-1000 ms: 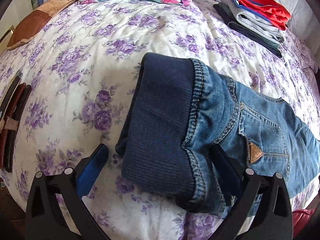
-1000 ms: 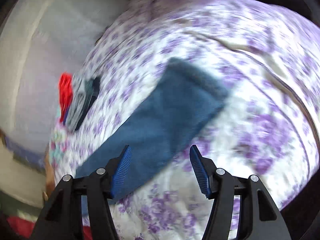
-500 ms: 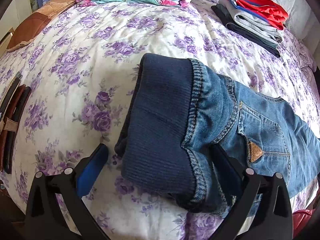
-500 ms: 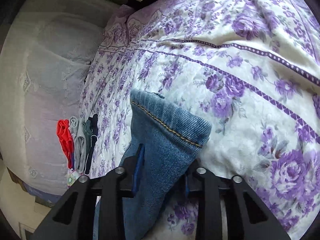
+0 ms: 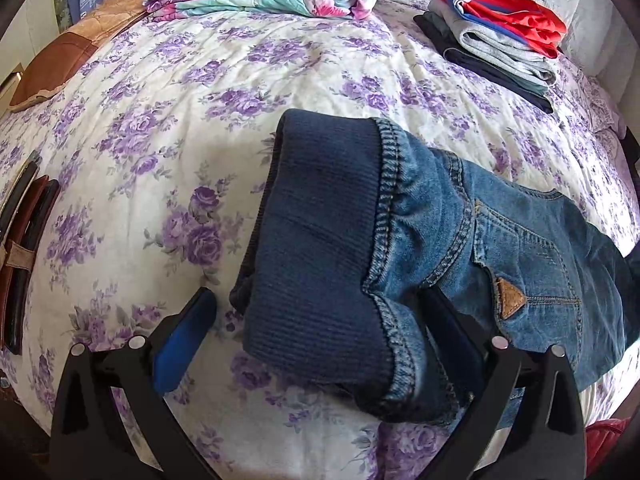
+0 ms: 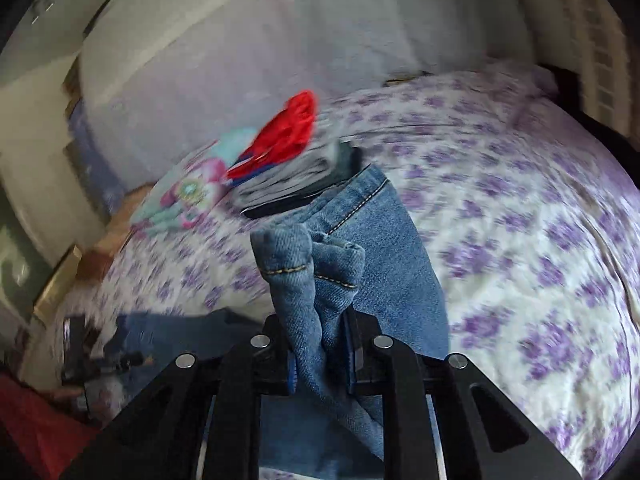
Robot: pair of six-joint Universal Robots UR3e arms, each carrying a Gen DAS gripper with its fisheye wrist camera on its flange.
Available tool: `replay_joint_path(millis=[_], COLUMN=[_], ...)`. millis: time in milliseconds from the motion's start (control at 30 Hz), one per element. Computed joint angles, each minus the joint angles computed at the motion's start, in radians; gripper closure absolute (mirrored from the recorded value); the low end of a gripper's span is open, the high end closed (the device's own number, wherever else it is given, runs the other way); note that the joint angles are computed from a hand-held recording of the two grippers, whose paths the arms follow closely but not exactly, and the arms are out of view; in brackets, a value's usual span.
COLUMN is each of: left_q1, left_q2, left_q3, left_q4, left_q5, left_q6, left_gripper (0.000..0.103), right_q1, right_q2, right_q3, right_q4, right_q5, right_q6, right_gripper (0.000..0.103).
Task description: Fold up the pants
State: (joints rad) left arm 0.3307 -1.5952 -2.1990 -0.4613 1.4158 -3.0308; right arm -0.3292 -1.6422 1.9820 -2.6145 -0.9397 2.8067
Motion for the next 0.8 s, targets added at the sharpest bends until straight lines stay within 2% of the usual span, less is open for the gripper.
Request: replay_joint_path(millis=[100, 167, 233, 333, 400, 433, 467, 500, 600, 633, 700, 767, 800], left_q1=[0.007, 0.008, 0.012, 0.018, 0.018, 0.017, 0.016, 0.017, 0.015, 0.014, 0.012, 0.011, 0.009], left_q2=[0.004, 0.005, 0.006, 0.013, 0.013, 0.013, 0.012, 0.013, 0.012, 0.011, 0.01, 0.007, 0.006], left_q3=[-0.012, -0.017, -0.021, -0.028, -0.035, -0.036, -0.036, -0.036, -0.038, -0.039, -0.041, -0.037, -0.034], left_q4=[0.015, 0.024, 0.028, 0.032, 0.044, 0.048, 0.049, 0.047, 0.051, 0.054, 0.061, 0.059, 0.055], left_q5=[-0.011, -0.014, -0.02, -0.028, -0.028, -0.027, -0.026, -0.027, -0.027, -0.026, -0.024, -0.022, -0.02], left_q6=[0.007, 0.01, 0.016, 0.024, 0.023, 0.021, 0.021, 0.022, 0.019, 0.018, 0.013, 0.011, 0.01], left_gripper=[0.004, 0.004, 0.004, 0.004, 0.004, 0.004, 0.004, 0.004, 0.004, 0.004, 0.004, 0.004, 0.004], right_q1=[0.198, 0.279, 0.314, 0.277, 0.272, 0.264, 0.246, 0.226, 0.125, 0.109, 0.159, 0.256, 0.294], right_q2=[0.11, 0.186, 0.22, 0.21, 0.226, 0.227, 0.219, 0.199, 0.112, 0.091, 0.111, 0.193, 0.223], right_q3=[-0.062, -0.09, -0.072, -0.111, -0.181, -0.206, -0.241, -0.272, -0.278, -0.256, -0.239, -0.271, -0.278], right_q4=[0.057, 0.113, 0.1, 0.209, 0.33, 0.393, 0.484, 0.565, 0.668, 0.598, 0.362, 0.247, 0.231], right_q5=[-0.097, -0.154, -0.202, -0.146, -0.138, -0.123, -0.094, -0.043, 0.153, 0.173, 0.031, -0.162, -0.21], right_q6=[-0.172, -0.247, -0.289, -0.277, -0.308, -0.338, -0.364, -0.374, -0.376, -0.321, -0.168, -0.157, -0.172], right_gripper=[0.086, 0.086, 0.085, 0.085, 0.081, 0.07, 0.051, 0.048, 0.049, 0.05, 0.049, 0.049, 0.05])
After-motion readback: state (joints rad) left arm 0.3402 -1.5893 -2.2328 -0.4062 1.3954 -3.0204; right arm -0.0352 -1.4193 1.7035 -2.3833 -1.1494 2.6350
